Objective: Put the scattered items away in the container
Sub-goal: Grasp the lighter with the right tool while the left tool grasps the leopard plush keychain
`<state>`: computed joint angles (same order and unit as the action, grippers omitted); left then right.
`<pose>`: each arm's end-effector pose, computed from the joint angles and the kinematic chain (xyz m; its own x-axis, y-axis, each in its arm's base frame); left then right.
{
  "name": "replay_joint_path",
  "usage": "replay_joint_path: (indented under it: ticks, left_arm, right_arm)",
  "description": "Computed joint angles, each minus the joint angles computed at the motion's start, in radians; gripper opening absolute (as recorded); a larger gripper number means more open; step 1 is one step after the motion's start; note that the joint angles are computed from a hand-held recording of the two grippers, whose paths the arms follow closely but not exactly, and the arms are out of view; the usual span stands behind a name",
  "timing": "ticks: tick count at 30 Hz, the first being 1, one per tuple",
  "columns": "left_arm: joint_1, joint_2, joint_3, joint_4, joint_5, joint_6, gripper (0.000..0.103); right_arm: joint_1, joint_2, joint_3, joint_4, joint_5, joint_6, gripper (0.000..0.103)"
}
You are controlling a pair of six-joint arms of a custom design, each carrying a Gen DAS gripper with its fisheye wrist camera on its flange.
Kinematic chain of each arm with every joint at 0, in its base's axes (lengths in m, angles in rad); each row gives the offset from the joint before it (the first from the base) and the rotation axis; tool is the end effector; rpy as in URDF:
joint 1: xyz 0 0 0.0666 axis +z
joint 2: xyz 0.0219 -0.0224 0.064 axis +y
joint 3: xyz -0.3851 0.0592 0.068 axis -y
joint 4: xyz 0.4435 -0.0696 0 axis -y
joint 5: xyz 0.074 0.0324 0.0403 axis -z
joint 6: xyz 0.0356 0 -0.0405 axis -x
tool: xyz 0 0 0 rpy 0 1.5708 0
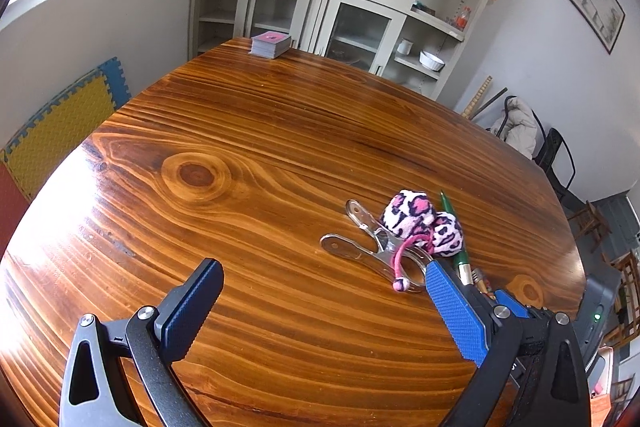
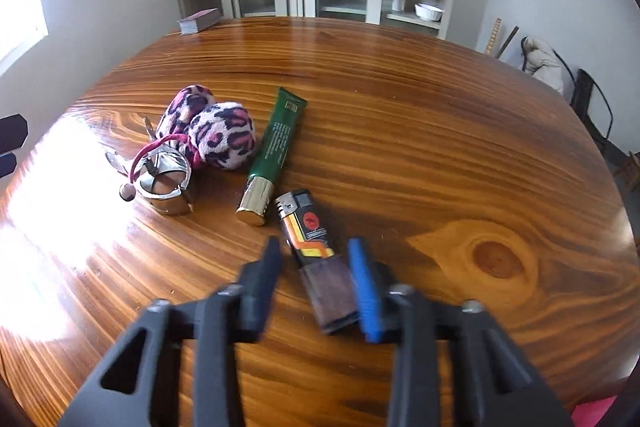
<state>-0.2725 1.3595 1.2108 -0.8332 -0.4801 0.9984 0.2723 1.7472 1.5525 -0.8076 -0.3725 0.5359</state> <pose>0.4904 -0.1204 0.3678 -0.4268 -0.6549 -0.6237 -0.6777 0.6882 -0.2589 0.6218 0.1867 0.3216 -0.4736 -0.6260 -0.6195 -0.7921 0.6103 -0.0112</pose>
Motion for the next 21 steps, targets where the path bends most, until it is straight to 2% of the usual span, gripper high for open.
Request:
replay_joint_path:
  ticks: [6, 11, 16, 21]
  left_arm:
    - [-0.007, 0.036, 0.018, 0.008, -0.030, -0.042, 0.102]
    - [-0.025, 0.120, 0.084, 0.051, -0.094, -0.182, 0.102]
    - [-0.026, 0.238, 0.193, 0.052, -0.092, -0.350, 0.102]
    - [-0.008, 0.331, 0.282, 0.023, -0.110, -0.407, 0.102]
  right_arm:
    - [-0.039, -0.027, -0.034, 0.018, 0.010, -0.051, 0.025]
    - [-0.078, -0.041, -0.048, 0.009, -0.017, -0.075, 0.025]
    - [-0.092, -0.029, -0.033, -0.005, -0.047, -0.087, 0.025]
    - [-0.084, -0.024, -0.029, 0.001, -0.036, -0.088, 0.025]
